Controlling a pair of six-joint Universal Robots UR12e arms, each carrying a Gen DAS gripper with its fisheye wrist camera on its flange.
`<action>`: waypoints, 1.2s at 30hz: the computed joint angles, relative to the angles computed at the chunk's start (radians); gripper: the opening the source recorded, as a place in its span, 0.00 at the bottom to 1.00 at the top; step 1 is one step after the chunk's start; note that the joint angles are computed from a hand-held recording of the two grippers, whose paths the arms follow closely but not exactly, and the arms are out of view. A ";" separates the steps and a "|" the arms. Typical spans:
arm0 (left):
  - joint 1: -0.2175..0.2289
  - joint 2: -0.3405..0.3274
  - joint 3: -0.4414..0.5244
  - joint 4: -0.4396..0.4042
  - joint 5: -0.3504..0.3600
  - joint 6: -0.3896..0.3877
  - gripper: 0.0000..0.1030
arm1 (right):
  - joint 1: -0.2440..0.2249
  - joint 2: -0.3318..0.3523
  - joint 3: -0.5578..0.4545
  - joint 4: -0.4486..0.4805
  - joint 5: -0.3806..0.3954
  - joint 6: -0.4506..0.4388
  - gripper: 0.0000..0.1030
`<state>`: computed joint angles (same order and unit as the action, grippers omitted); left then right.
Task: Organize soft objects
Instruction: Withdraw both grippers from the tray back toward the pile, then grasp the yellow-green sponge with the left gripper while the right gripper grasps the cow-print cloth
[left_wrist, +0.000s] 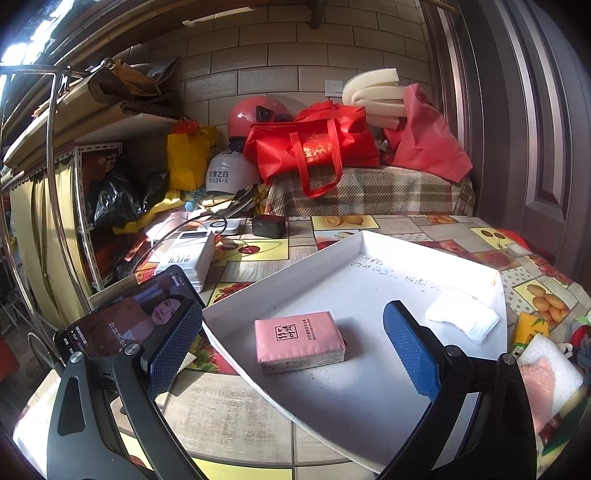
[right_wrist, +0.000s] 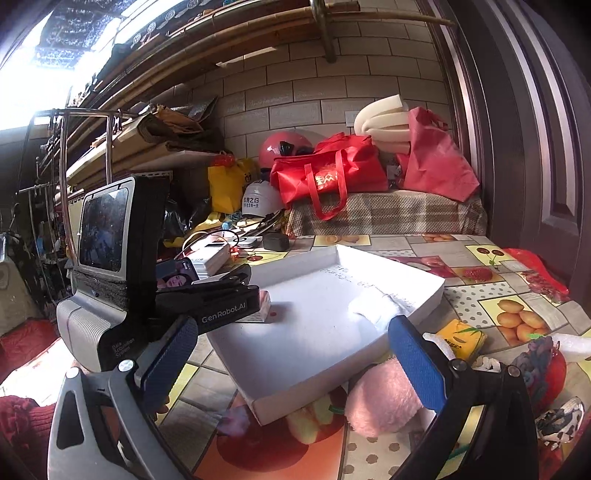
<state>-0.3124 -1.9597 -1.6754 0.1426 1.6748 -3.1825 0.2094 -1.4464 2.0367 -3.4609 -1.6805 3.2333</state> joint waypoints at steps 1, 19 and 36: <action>0.000 0.001 -0.002 0.000 0.000 0.000 0.97 | -0.003 -0.006 0.011 -0.025 0.006 0.005 1.00; -0.003 0.112 -0.121 -0.110 -0.521 0.203 0.96 | -0.259 -0.238 0.186 0.150 -0.055 0.141 1.00; -0.129 0.088 0.011 -0.666 -0.509 0.557 0.79 | -0.301 -0.277 0.141 0.590 0.188 -0.077 0.83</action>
